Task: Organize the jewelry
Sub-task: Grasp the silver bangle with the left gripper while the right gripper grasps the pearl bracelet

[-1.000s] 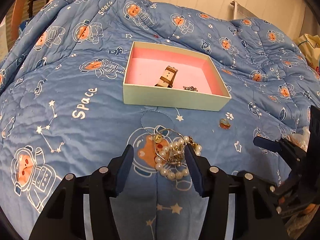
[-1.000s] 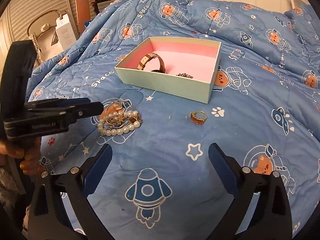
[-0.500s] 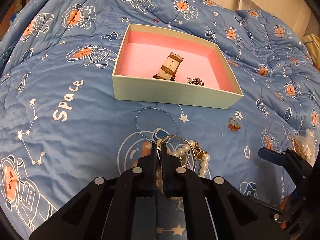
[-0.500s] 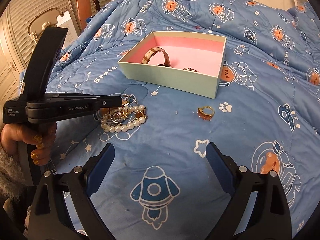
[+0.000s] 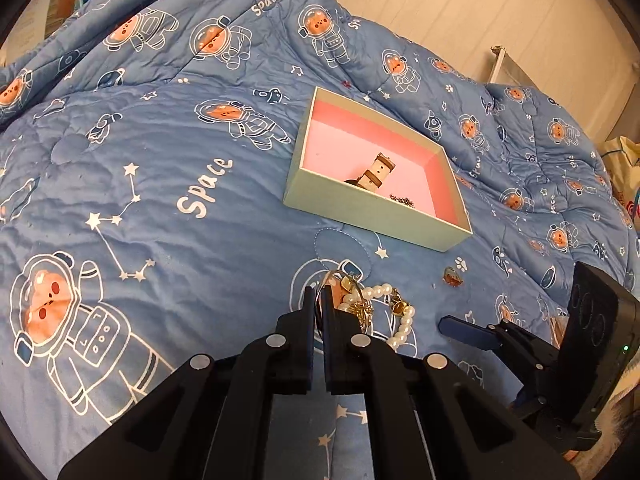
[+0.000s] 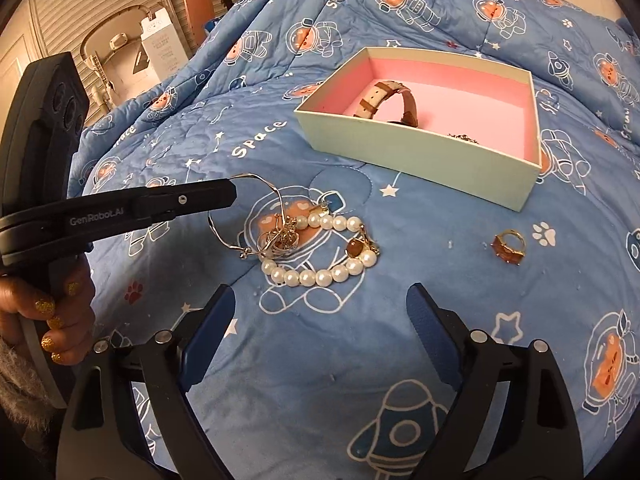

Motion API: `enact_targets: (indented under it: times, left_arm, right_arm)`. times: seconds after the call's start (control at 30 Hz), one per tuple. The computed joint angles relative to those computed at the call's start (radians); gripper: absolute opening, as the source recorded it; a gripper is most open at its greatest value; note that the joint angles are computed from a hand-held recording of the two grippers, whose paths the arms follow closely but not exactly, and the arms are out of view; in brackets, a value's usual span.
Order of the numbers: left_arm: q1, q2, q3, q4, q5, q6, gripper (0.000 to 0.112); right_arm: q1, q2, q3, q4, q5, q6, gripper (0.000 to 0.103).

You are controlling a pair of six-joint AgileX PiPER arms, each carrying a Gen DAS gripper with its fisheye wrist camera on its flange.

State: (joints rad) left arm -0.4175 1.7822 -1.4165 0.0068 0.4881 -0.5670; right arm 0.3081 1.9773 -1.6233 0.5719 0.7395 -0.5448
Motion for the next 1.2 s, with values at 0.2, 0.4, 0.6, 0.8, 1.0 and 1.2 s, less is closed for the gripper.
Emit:
enact_targets:
  times: [0.2, 0.4, 0.6, 0.8, 1.0, 1.2]
  left_arm:
    - [0.017, -0.063, 0.090, -0.011, -0.052, -0.031, 0.003]
    - [0.034, -0.104, 0.142, 0.027, -0.062, -0.074, 0.003]
    - [0.050, -0.113, 0.166, 0.001, -0.066, -0.052, 0.003]
    - [0.051, -0.110, 0.174, -0.010, -0.071, -0.049, 0.003]
    - [0.060, -0.091, 0.160, -0.054, -0.060, 0.002, 0.003]
    - [0.058, -0.081, 0.143, -0.053, -0.049, 0.009, 0.003]
  right_arm:
    - [0.038, 0.076, -0.106, -0.104, 0.022, 0.046, 0.087]
    - [0.052, 0.095, -0.162, -0.144, 0.037, 0.077, 0.087]
    - [0.029, 0.029, -0.102, -0.033, 0.074, -0.091, 0.063]
    - [0.064, 0.097, -0.191, -0.118, 0.153, -0.151, 0.038]
    - [0.097, 0.187, -0.363, -0.247, 0.250, -0.202, 0.026]
    - [0.136, 0.162, -0.326, -0.325, 0.224, -0.277, 0.010]
